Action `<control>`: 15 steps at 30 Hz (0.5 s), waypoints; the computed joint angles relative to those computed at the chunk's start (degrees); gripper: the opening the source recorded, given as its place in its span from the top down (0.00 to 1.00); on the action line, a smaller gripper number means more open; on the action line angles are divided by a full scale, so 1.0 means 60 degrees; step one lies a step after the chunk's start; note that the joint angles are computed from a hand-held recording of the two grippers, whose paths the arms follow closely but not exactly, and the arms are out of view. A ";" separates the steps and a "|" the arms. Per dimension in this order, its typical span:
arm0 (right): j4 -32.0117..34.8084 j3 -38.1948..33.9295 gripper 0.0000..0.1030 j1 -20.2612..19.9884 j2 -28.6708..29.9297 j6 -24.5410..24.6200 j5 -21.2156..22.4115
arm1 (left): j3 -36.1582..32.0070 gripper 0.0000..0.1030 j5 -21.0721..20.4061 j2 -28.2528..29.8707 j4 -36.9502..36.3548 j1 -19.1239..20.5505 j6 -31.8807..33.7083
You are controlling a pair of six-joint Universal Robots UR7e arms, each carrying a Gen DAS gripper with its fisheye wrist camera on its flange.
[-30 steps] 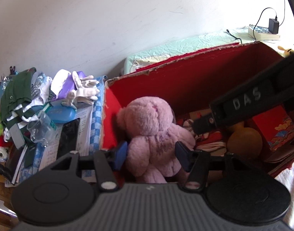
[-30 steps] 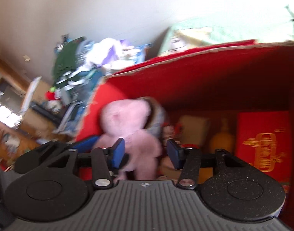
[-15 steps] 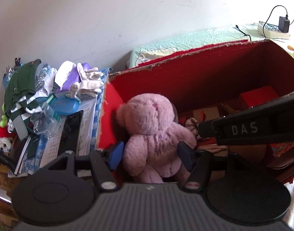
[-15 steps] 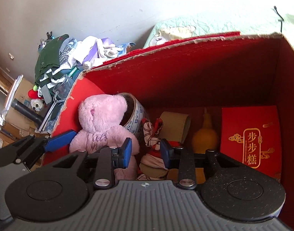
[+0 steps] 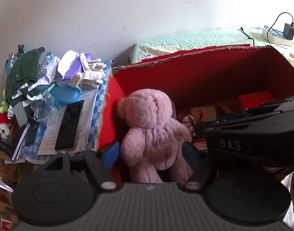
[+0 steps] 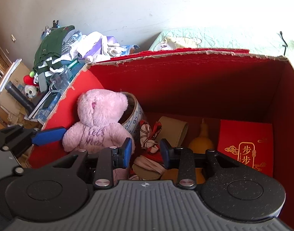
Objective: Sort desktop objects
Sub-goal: 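Carry the pink teddy bear with both grippers and lower it into the red box, then open both grippers to release the bear inside the box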
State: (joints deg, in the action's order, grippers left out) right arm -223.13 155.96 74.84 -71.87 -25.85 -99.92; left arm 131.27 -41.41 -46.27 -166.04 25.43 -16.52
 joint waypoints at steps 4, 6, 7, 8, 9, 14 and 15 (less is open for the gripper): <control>0.0213 -0.0045 0.64 -0.0012 -0.0079 -0.0010 0.0012 | 0.0032 0.24 -0.0032 -0.0189 0.0215 -0.0062 -0.0295; 0.0141 -0.0013 0.64 -0.0039 -0.0072 0.0145 0.0039 | 0.0078 0.23 0.0041 -0.0280 0.0250 -0.0122 -0.0432; 0.0017 0.0028 0.64 -0.0068 -0.0060 0.0231 0.0089 | 0.0092 0.22 -0.0010 -0.0360 0.0319 -0.0133 -0.0497; -0.0175 0.0079 0.64 -0.0075 -0.0027 0.0293 0.0113 | 0.0102 0.22 -0.0057 -0.0434 0.0405 -0.0141 -0.0584; -0.0446 0.0132 0.64 -0.0061 0.0047 0.0329 0.0093 | 0.0117 0.22 -0.0108 -0.0528 0.0516 -0.0152 -0.0672; -0.1054 0.0515 0.64 -0.0018 -0.0189 0.0327 0.0122 | 0.0283 0.18 -0.0192 -0.0773 0.0649 -0.0313 -0.0974; -0.0928 0.0612 0.64 -0.0117 -0.0412 0.0376 0.0314 | 0.0325 0.16 -0.0157 -0.0781 0.0587 -0.0365 -0.0994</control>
